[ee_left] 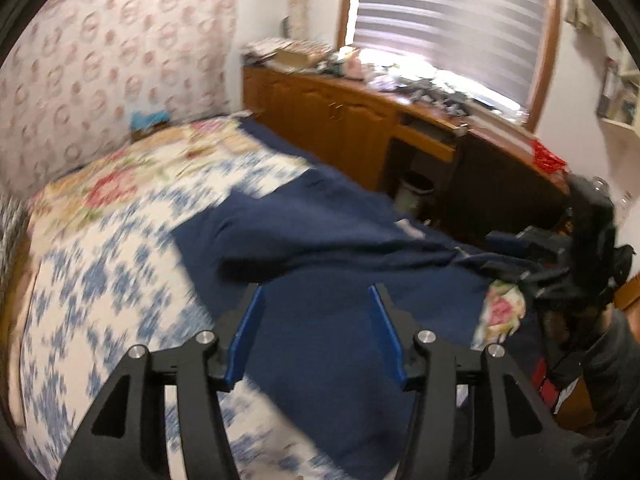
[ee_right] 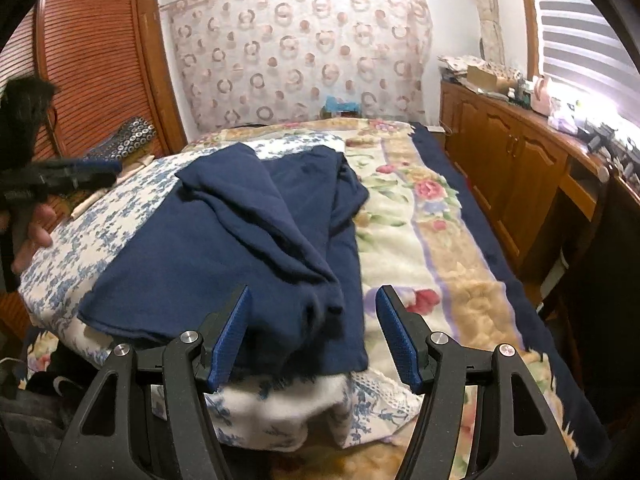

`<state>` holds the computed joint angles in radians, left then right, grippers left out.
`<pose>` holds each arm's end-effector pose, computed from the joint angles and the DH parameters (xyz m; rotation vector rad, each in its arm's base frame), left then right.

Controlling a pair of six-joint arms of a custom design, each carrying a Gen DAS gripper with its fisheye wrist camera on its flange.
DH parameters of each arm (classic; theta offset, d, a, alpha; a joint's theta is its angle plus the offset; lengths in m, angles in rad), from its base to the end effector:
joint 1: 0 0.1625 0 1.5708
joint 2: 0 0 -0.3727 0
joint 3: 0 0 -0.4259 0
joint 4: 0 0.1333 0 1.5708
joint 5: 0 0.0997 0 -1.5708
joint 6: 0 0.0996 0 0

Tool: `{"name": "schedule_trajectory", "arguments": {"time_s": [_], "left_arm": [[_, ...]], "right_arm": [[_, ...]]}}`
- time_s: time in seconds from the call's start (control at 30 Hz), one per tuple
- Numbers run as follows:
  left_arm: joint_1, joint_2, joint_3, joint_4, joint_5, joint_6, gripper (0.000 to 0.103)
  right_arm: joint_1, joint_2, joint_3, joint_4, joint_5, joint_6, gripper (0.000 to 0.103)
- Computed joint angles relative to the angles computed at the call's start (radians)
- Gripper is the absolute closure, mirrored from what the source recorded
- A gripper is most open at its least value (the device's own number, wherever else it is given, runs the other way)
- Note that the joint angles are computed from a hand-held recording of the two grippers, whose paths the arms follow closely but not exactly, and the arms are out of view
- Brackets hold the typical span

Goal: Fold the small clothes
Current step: 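Release the shirt with the left gripper while the right gripper pinches the fold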

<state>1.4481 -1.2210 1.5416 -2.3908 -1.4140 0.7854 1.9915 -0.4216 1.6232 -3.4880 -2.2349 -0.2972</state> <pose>0.0662 -0.6798 0.3398 1.1661 2.5158 -0.5977 0.3190 -0.5370 -0.0760 0.5463 -2.3254 0.9345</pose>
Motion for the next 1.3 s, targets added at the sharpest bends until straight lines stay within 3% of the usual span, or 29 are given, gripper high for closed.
{"name": "schedule_trajectory", "arguments": {"time_s": [0.37,0.67,0.93,1.17,1.23,1.3], "left_arm": [[0.095,0.077,-0.058,-0.093,0.102,-0.011,0.049],[0.115,0.067,-0.053,-0.19,0.073,-0.038,0.049],[0.109,0.025,-0.004,-0.256,0.071,-0.025,0.049],[0.098,-0.009,0.041,-0.312,0.077,-0.029,0.049],[0.096,-0.02,0.054,-0.322,0.075,-0.027,0.049],[0.095,-0.027,0.062,-0.329,0.069,-0.022,0.049]], "right_arm": [[0.018,0.106,-0.232,0.182,0.045,-0.077,0.037],[0.01,0.255,-0.561,0.478,0.11,-0.095,0.037],[0.004,0.463,-0.942,0.771,0.063,-0.115,0.037],[-0.003,0.599,-1.171,0.9,-0.005,-0.148,0.038],[-0.005,0.612,-1.195,0.917,-0.013,-0.161,0.067],[-0.008,0.595,-1.174,0.921,0.006,-0.166,0.076]]}}
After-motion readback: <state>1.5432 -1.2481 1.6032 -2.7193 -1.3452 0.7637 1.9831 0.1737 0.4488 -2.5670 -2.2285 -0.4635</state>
